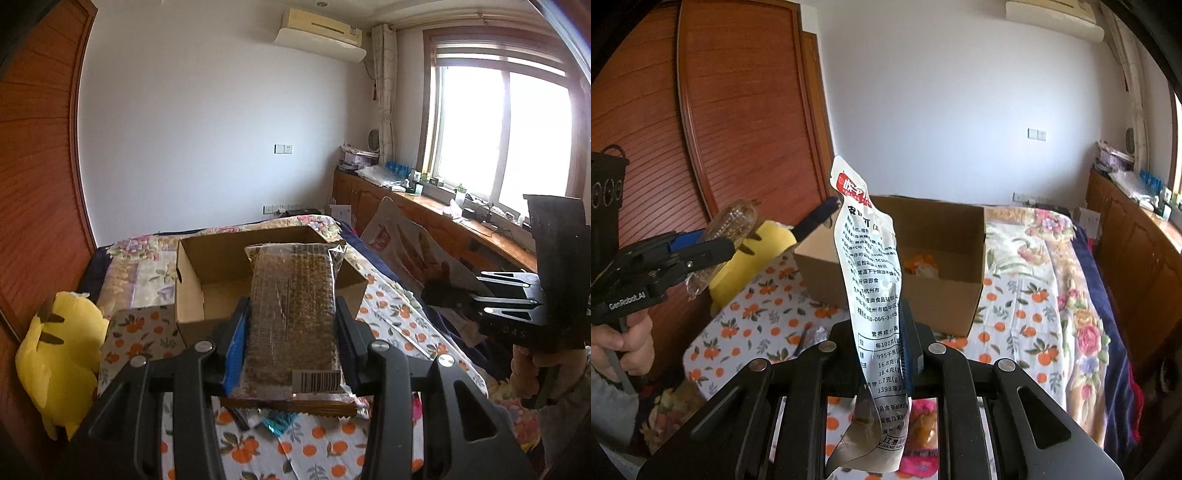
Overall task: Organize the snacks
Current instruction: 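Carry the grain bar with the left gripper while the right gripper carries the white bag over the box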
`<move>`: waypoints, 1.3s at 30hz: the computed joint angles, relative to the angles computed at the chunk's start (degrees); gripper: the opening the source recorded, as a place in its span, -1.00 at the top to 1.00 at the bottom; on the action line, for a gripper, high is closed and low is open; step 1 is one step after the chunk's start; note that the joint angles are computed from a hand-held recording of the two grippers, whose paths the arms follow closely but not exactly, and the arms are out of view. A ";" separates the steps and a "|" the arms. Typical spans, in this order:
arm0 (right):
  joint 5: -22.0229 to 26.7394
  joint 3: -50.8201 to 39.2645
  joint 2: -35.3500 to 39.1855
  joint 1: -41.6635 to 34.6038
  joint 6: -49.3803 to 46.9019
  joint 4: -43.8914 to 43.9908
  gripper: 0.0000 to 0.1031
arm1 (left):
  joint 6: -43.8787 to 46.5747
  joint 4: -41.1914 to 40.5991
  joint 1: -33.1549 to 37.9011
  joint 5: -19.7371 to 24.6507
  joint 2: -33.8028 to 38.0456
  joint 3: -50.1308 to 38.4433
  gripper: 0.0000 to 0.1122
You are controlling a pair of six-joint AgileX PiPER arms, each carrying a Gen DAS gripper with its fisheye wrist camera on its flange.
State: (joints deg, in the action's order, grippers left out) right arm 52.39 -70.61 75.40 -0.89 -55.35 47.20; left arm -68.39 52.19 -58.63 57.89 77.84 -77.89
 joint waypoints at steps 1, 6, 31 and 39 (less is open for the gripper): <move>-0.33 -0.91 0.85 0.44 0.23 -0.15 0.73 | 1.27 -0.55 1.39 -1.07 0.43 -0.58 0.27; -1.93 -5.06 5.21 2.34 1.57 -1.32 0.73 | 5.25 -3.00 6.54 -5.10 2.18 -2.33 0.27; -5.03 -38.14 39.64 12.22 15.24 -14.45 0.70 | 19.56 -20.34 28.02 -20.45 17.62 -8.24 0.26; -4.24 -45.18 44.36 12.89 19.25 -16.29 0.69 | 19.42 -20.67 28.89 -20.25 22.45 -12.19 0.24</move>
State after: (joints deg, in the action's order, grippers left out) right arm 48.15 -115.80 119.76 12.00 -36.10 30.91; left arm -48.96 31.52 -29.73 37.64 100.30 -90.08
